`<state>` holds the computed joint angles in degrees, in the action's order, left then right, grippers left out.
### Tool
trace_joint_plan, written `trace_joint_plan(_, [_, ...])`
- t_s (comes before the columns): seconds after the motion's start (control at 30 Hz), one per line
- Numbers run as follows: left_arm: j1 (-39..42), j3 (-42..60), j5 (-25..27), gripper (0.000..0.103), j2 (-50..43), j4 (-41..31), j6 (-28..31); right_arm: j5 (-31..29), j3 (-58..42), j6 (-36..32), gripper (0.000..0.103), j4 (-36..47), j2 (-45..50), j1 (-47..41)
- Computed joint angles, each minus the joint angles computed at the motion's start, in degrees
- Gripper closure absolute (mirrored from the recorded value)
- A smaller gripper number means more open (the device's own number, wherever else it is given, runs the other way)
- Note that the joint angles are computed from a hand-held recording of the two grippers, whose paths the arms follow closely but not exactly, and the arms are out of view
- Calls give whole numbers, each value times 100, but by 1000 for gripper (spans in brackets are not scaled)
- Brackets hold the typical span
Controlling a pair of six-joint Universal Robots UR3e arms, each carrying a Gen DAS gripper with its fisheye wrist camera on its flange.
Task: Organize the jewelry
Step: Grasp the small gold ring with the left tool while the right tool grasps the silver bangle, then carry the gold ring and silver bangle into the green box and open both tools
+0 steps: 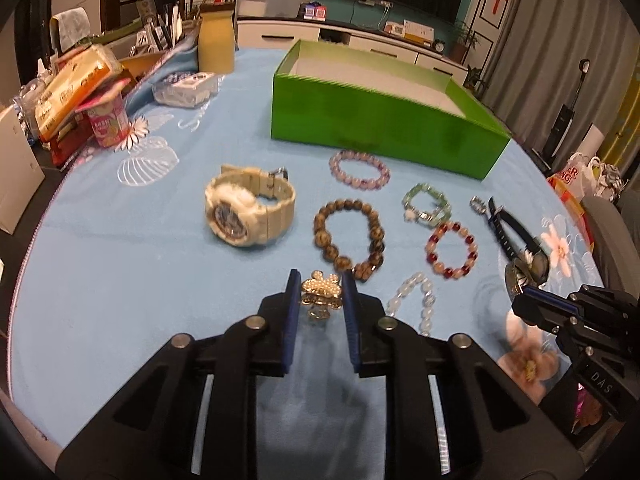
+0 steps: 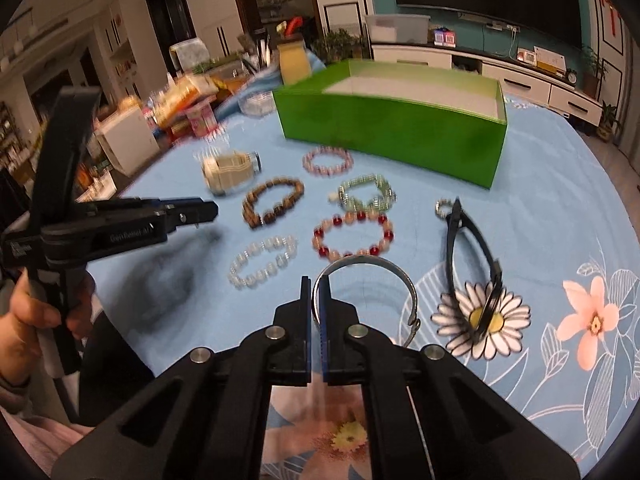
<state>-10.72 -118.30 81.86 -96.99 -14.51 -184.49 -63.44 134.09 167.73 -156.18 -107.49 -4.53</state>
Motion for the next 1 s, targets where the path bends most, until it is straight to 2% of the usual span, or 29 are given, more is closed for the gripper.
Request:
trace_joint_plan(0.23, [-44,405,-127,83,60,-248,-54,471,-246,3,100,160,-155,-339])
trace_joint_plan(0.53, [-103,1311,-173,83,-306,-562,-62,429,-792,64,100,-252,281,-464])
trace_joint_plan(0.73, [-134,2289,-58,83,-800,-811,-16,377,-1350,141,100,-533,841,-521])
trace_joint_plan(1.0, [-168,4247,-56,83,-1909,-1523,-18,334,-2263,288,100,-647,1638,-545])
